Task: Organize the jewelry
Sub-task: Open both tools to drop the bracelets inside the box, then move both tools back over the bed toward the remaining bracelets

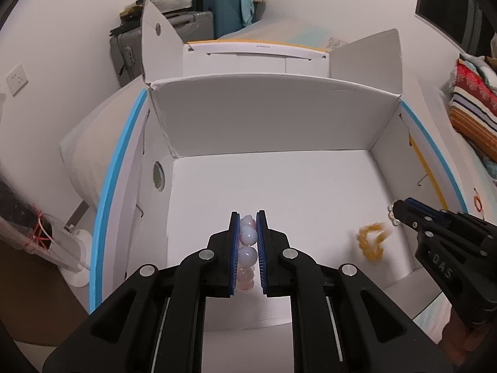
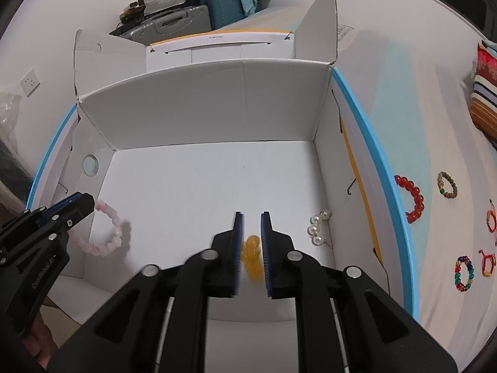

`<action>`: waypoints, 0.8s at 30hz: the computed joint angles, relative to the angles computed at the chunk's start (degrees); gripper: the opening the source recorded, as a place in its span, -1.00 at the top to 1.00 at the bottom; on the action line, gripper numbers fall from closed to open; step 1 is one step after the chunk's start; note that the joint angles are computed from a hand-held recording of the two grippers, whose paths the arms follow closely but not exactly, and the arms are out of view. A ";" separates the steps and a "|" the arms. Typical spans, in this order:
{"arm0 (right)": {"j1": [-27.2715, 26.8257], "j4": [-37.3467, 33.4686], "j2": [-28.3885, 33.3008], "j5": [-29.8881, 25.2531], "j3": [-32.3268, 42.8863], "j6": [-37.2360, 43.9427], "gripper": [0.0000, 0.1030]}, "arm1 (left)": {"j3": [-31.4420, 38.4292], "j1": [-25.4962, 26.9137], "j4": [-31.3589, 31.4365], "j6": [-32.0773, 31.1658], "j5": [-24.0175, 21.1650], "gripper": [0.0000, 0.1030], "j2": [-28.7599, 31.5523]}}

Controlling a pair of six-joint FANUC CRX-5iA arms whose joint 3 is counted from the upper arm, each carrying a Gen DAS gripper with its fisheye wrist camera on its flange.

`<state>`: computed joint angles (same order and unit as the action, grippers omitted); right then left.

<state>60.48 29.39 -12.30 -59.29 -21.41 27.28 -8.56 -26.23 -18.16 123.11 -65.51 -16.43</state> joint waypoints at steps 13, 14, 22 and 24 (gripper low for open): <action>3.78 12.61 -9.55 -1.80 -5.50 -11.48 -0.77 | 6.13 -9.73 -11.77 9.61 -5.97 -0.67 -0.09; 3.97 14.16 -10.40 -2.63 -6.17 -12.30 -0.81 | 6.70 -10.72 -12.69 10.31 -6.30 -0.77 0.14; 3.32 17.92 -16.83 -9.43 -9.03 -12.95 -0.85 | 11.52 -18.26 -15.53 12.85 -5.45 -0.89 3.36; 3.48 18.64 -18.79 -11.69 -9.93 -13.17 -0.85 | 13.10 -20.04 -15.96 12.93 -5.39 -0.89 4.90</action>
<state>63.96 48.02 -31.09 -70.98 -31.34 14.11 4.54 -46.26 -34.13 136.03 -70.91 -11.53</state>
